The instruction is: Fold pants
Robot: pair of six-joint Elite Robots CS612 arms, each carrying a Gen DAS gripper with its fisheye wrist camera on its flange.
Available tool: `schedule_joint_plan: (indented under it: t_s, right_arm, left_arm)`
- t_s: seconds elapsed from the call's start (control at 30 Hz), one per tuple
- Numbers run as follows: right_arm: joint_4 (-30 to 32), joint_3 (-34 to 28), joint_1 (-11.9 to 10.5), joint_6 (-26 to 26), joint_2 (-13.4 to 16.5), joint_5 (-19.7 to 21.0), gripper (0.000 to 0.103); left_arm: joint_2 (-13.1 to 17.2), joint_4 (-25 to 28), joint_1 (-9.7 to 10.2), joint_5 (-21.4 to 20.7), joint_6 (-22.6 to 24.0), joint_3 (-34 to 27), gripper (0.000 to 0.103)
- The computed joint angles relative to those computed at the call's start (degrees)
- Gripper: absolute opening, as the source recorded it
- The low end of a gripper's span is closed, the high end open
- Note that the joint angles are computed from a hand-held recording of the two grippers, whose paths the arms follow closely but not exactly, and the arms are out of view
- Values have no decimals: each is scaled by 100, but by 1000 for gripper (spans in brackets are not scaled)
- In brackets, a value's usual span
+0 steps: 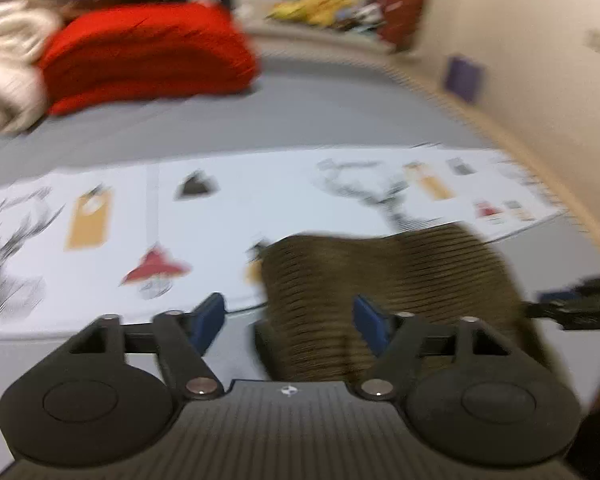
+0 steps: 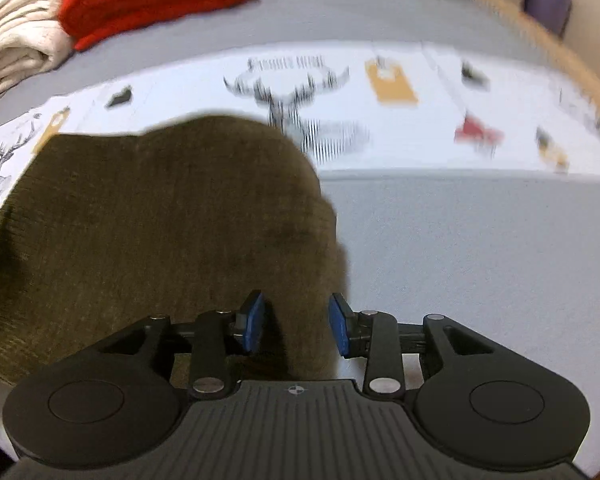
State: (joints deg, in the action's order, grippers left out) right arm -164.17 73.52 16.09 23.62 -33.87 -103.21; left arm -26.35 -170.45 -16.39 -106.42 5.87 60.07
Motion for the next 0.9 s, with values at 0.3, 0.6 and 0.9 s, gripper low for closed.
schedule_joint_plan:
  t_s: [0.3,0.6,0.9]
  right_arm:
    - [26,73,0,-985,-34,1005,44]
    - [-380,-112,5,-861,76,581,44]
    - [-213,-1302,-15,-533,748,-644,44]
  left_arm:
    - [-4,1824,-218,921,1293,-67,11]
    - [114,1193,-133,390,230,-393,14]
    - [640,1627,-315,1115,293,-1275,12]
